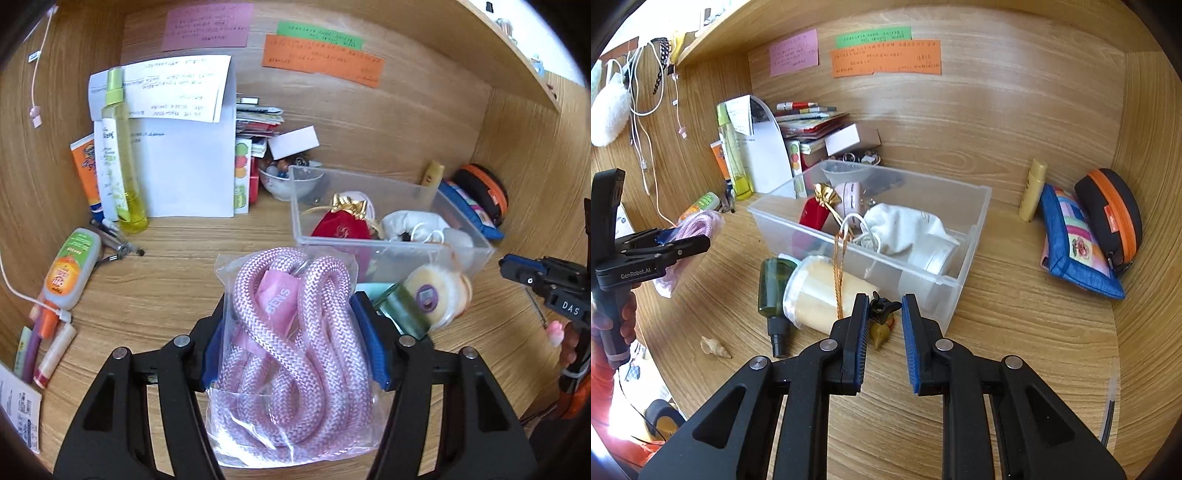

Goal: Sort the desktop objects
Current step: 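Lift the bagged pink rope with the left tool and carry it over the box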

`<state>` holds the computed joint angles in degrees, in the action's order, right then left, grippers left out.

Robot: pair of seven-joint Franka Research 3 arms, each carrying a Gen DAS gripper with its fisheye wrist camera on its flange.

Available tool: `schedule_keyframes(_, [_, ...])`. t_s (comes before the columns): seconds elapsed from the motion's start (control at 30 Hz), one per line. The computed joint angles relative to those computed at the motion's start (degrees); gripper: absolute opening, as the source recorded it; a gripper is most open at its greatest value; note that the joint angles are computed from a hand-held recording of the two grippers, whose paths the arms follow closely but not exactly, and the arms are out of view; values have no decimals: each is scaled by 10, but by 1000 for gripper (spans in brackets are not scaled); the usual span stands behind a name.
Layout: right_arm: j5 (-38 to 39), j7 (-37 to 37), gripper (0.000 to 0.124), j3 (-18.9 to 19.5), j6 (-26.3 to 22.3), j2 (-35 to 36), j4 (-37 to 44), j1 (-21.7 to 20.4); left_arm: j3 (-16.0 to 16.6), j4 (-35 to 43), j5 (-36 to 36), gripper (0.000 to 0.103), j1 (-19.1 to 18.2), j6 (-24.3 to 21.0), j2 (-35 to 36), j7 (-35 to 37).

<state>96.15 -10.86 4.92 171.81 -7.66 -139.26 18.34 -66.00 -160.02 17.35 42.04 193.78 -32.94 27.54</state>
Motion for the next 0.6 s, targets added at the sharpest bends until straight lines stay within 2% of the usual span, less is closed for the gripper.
schedule_keyframes(0.33, [6, -6, 16, -1, -7, -8, 11, 0, 3, 28, 2, 62, 10, 6, -6, 9])
schedule_keyframes(0.43, [6, -10, 16, 0, -4, -2, 20, -1, 11, 36, -2, 62, 16, 31, 15, 22])
schedule_keyframes(0.6, [-6, -3, 16, 0, -3, 10, 34, 1, 6, 50, -26, 62, 32, 42, 36, 56])
